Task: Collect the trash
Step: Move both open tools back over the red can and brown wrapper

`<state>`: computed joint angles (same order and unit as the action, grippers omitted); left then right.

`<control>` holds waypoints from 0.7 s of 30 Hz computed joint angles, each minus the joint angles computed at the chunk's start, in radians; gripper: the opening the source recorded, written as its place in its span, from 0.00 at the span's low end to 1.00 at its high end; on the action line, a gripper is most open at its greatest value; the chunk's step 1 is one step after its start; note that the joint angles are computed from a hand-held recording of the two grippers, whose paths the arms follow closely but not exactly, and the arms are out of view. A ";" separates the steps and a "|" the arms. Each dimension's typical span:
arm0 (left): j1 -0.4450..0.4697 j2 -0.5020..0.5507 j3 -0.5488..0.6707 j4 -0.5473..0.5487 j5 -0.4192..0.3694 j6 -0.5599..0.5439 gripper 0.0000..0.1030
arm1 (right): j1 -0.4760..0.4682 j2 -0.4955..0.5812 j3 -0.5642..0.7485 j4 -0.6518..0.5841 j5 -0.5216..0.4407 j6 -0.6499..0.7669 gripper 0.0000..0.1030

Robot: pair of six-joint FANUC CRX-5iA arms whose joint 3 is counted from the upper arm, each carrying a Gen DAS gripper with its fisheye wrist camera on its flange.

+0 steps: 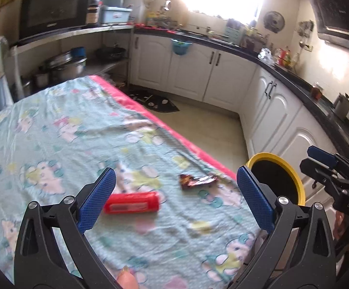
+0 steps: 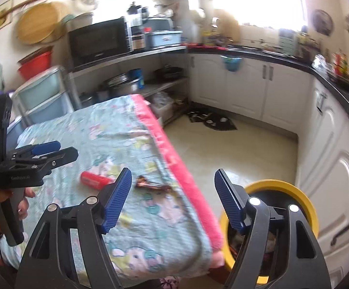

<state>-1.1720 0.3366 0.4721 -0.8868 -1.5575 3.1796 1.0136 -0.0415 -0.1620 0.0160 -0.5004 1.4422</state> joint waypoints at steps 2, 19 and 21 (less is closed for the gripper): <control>-0.014 -0.013 -0.019 -0.003 -0.026 0.026 0.90 | 0.019 0.010 0.014 -0.007 -0.007 0.019 0.67; -0.051 -0.128 -0.253 0.081 -0.012 0.355 0.90 | 0.093 0.140 0.130 -0.049 -0.086 0.203 0.67; -0.046 -0.140 -0.283 0.095 0.026 0.393 0.90 | 0.089 0.163 0.150 -0.064 -0.101 0.223 0.67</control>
